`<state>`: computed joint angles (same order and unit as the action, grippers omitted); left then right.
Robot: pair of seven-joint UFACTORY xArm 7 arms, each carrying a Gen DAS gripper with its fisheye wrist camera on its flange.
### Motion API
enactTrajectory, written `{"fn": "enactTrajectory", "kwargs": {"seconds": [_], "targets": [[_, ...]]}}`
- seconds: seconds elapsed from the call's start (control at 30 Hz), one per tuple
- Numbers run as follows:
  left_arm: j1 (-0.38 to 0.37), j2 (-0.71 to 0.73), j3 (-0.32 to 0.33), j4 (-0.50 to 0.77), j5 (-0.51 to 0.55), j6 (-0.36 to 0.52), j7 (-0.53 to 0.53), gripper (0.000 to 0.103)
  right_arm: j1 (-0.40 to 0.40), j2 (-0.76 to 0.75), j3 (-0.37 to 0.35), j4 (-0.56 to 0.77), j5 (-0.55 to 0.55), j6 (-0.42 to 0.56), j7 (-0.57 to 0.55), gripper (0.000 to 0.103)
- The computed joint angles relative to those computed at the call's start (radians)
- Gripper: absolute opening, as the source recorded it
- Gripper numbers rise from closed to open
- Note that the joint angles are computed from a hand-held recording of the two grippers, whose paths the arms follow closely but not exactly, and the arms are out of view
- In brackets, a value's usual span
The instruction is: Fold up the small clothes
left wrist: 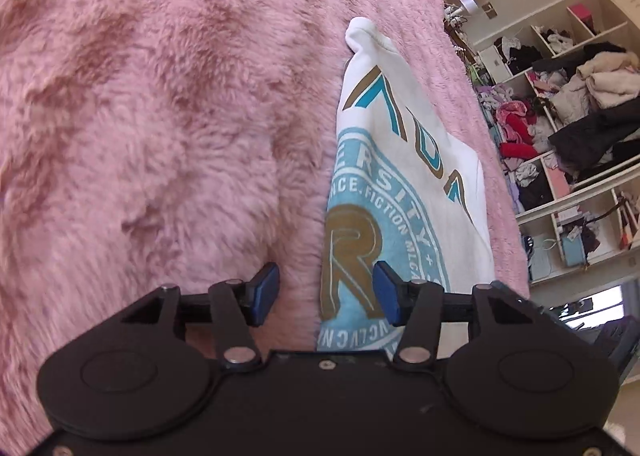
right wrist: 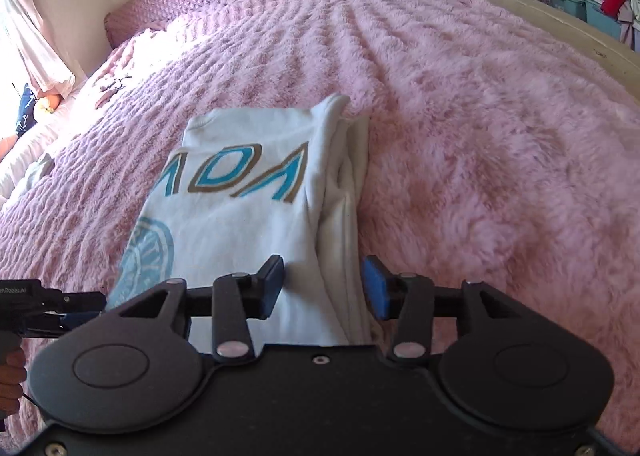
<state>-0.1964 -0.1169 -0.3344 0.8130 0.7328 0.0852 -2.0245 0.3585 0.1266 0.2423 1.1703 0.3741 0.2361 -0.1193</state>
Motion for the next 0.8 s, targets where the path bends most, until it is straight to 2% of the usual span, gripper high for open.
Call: {"fn": "enactTrajectory", "kwargs": {"seconds": [0.07, 0.1, 0.17, 0.23, 0.3, 0.33, 0.37, 0.4, 0.43, 0.47, 0.5, 0.53, 0.6, 0.63, 0.7, 0.73, 0.8], "targets": [[0.047, -0.008, -0.044, -0.016, 0.085, -0.030, -0.152, 0.054, -0.014, -0.044, 0.015, -0.066, 0.085, 0.002, -0.043, 0.045], [0.052, -0.010, -0.053, -0.019, 0.100, -0.032, -0.181, 0.055, -0.013, -0.059, 0.016, -0.092, 0.127, 0.001, -0.060, 0.044], [0.031, -0.014, -0.055, -0.021, 0.088, -0.015, -0.171, 0.055, 0.004, -0.073, 0.003, -0.129, 0.118, -0.019, -0.022, 0.042], [-0.030, -0.004, -0.022, -0.019, -0.016, -0.024, -0.071, 0.057, 0.021, -0.084, -0.001, -0.163, 0.120, -0.058, 0.001, 0.031], [-0.096, 0.014, 0.011, -0.007, -0.146, -0.009, 0.082, 0.056, 0.031, -0.089, -0.007, -0.175, 0.099, -0.077, 0.032, 0.012], [-0.099, 0.021, 0.007, 0.006, -0.148, 0.000, 0.107, 0.052, 0.034, -0.091, -0.008, -0.175, 0.099, -0.079, 0.040, 0.012], [-0.096, 0.025, -0.002, 0.022, -0.128, 0.018, 0.104, 0.043, 0.037, -0.094, -0.013, -0.175, 0.082, -0.078, 0.063, 0.010], [-0.084, 0.032, -0.006, 0.030, -0.083, -0.005, 0.070, 0.019, 0.039, -0.100, -0.016, -0.177, 0.067, -0.080, 0.082, 0.008], [-0.065, 0.038, -0.011, 0.033, -0.031, -0.039, 0.010, 0.014, 0.040, -0.111, -0.019, -0.184, 0.061, -0.090, 0.090, 0.008], [-0.029, 0.032, -0.039, 0.028, -0.020, -0.056, -0.018, 0.013, 0.042, -0.121, -0.021, -0.189, 0.061, -0.091, 0.093, 0.007], [-0.034, 0.030, -0.034, 0.027, -0.027, -0.054, -0.003, 0.013, 0.043, -0.129, -0.024, -0.191, 0.087, -0.085, 0.073, 0.006], [-0.081, 0.029, 0.004, 0.024, -0.059, -0.032, 0.053, 0.014, 0.046, -0.130, -0.028, -0.192, 0.114, -0.081, 0.055, 0.006], [-0.166, 0.044, 0.066, 0.019, -0.172, 0.012, 0.206, 0.015, 0.047, -0.118, -0.033, -0.198, 0.093, -0.077, 0.072, 0.006], [-0.170, 0.052, 0.069, 0.007, -0.193, -0.004, 0.220, 0.016, 0.047, -0.107, -0.035, -0.198, 0.068, -0.075, 0.089, 0.006], [-0.090, 0.047, 0.007, -0.023, -0.145, -0.057, 0.132, 0.019, 0.044, -0.094, -0.032, -0.201, 0.060, -0.085, 0.101, 0.007], [-0.090, 0.037, 0.013, -0.037, -0.149, -0.074, 0.113, 0.019, 0.045, -0.092, -0.033, -0.200, 0.034, -0.089, 0.128, 0.007], [-0.146, 0.011, 0.057, -0.055, -0.256, -0.069, 0.202, 0.018, 0.044, -0.095, -0.034, -0.197, -0.017, -0.082, 0.161, 0.009]]}}
